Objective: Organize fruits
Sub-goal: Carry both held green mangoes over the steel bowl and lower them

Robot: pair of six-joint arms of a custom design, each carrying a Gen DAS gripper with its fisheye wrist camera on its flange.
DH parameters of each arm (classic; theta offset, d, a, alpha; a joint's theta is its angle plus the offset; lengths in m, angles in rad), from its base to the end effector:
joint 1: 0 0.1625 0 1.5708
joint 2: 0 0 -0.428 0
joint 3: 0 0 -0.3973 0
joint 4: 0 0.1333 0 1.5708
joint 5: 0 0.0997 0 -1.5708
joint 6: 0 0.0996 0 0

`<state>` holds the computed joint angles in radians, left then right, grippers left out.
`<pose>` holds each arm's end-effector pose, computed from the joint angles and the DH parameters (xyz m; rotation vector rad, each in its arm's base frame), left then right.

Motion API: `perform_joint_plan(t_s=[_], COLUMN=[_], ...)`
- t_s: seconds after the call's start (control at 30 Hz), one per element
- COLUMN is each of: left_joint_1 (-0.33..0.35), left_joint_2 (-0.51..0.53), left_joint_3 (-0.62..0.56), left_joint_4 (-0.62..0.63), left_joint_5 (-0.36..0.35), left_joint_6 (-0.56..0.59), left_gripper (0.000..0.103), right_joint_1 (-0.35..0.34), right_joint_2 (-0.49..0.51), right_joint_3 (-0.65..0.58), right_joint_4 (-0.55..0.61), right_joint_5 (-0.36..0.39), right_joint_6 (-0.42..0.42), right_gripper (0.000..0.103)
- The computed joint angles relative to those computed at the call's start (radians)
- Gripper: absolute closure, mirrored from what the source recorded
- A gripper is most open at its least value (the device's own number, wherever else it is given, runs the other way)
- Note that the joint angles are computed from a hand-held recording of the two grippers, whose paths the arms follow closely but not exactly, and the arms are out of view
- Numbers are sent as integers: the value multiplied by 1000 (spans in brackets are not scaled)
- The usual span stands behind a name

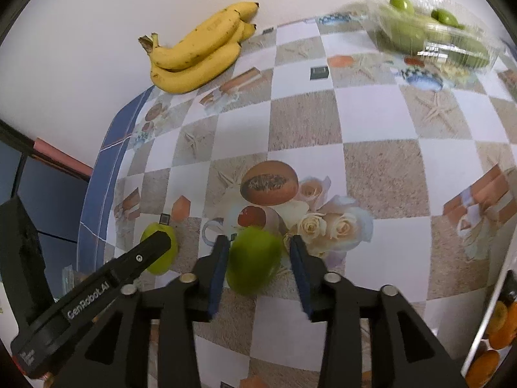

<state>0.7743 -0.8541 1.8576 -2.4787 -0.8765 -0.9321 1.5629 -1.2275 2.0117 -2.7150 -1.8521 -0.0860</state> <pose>-0.2816 -0.5510 0.0644 -0.1288 2.5482 -0.6228 0.1013 -0.5532 0.2305 0.0373 -2.8054 0.4912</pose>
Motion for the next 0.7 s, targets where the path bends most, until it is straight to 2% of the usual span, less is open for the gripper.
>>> perform_joint_plan(t_s=[0.43, 0.7], left_joint_1=[3, -16], left_joint_2=[-1, 0], left_joint_3=[4, -8], left_joint_4=[-2, 34], left_joint_5=[-6, 19], left_joint_6=[-1, -3], left_gripper=[54, 54], right_joint_1=[2, 5], right_joint_2=[34, -7], right_joint_3=[-10, 8], right_joint_4=[15, 24], right_joint_5=[6, 29], right_joint_6=[29, 23], right_gripper=[60, 61])
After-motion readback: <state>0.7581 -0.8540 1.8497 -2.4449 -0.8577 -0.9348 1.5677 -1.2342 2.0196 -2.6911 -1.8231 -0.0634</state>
